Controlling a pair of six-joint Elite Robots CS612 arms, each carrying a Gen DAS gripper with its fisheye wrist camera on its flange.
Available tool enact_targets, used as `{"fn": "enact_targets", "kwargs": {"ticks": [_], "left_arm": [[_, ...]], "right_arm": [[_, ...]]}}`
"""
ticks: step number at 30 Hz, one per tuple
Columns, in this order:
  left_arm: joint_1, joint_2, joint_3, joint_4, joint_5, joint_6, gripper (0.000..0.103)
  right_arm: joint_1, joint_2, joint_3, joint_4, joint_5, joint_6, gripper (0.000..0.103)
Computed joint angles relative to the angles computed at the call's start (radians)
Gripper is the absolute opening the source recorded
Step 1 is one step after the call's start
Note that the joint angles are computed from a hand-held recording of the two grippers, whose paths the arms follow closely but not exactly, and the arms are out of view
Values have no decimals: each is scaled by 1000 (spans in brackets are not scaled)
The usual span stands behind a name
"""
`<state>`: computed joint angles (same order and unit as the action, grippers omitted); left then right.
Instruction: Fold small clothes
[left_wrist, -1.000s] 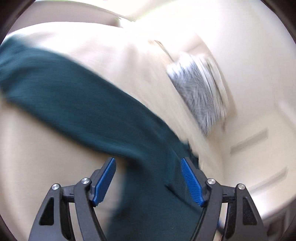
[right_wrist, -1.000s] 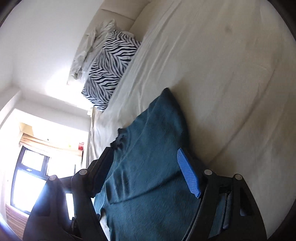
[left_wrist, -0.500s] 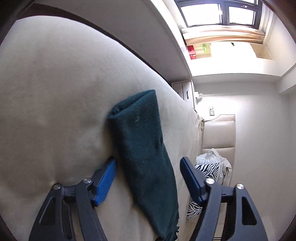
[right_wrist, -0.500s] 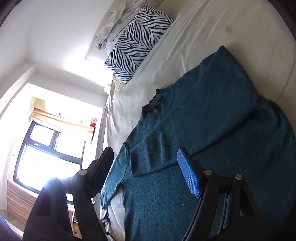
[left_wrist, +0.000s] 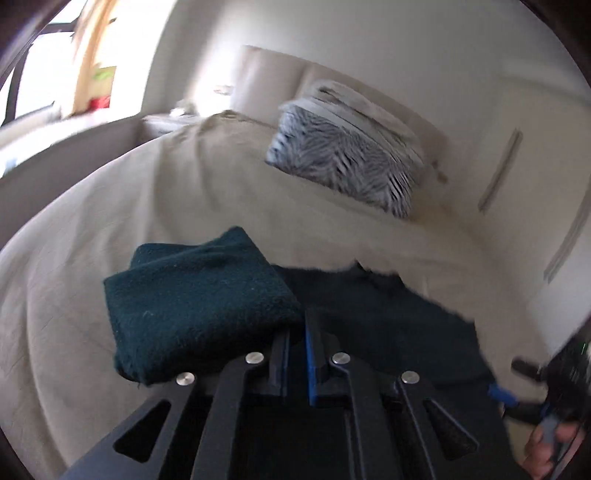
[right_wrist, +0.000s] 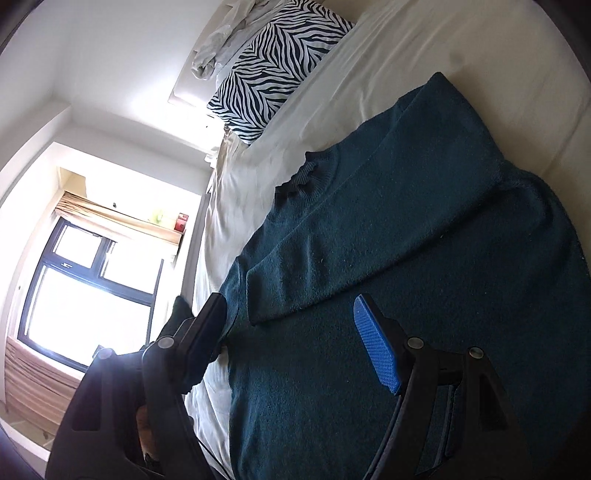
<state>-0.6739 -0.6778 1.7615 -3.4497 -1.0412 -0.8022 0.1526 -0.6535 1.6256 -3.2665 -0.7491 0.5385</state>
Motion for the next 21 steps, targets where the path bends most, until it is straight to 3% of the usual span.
{"fn": "enact_targets", "kwargs": {"ticks": [3,5,6,7,8,9,10,11,16,18,21], "left_arm": [[-44,66,-115,124,-29,204,8],[-57,81,-110,168,-44,230,9],[-52,85,-110,169,-74,217,9],[-47,83,-99,163,-98,196,17],[-42,80,-92,152,-117,176,34],[-35,73,-68,114,-130,161,43],[-32,59,-24,65,-127,150,61],[-32,53,-8,49,-115,136,71],[-37,7,126,-119,-70,76,71],[-43,-4,193,-239,-63,2,71],[-27,-12,266,-346,-37,-144,71]], "right_arm": [[7,8,-14,30,3,-19,72],[14,7,-28,97,-6,-71,72],[18,7,-35,129,-11,-97,72],[23,7,-44,168,-14,-126,72],[29,9,-54,206,-14,-151,72],[32,12,-62,226,-10,-164,72],[39,18,-74,247,-5,-177,72],[45,24,-85,263,2,-186,72],[91,45,-158,358,3,-262,72],[113,36,-174,383,-48,-332,72],[157,8,-172,411,-135,-497,72]]}}
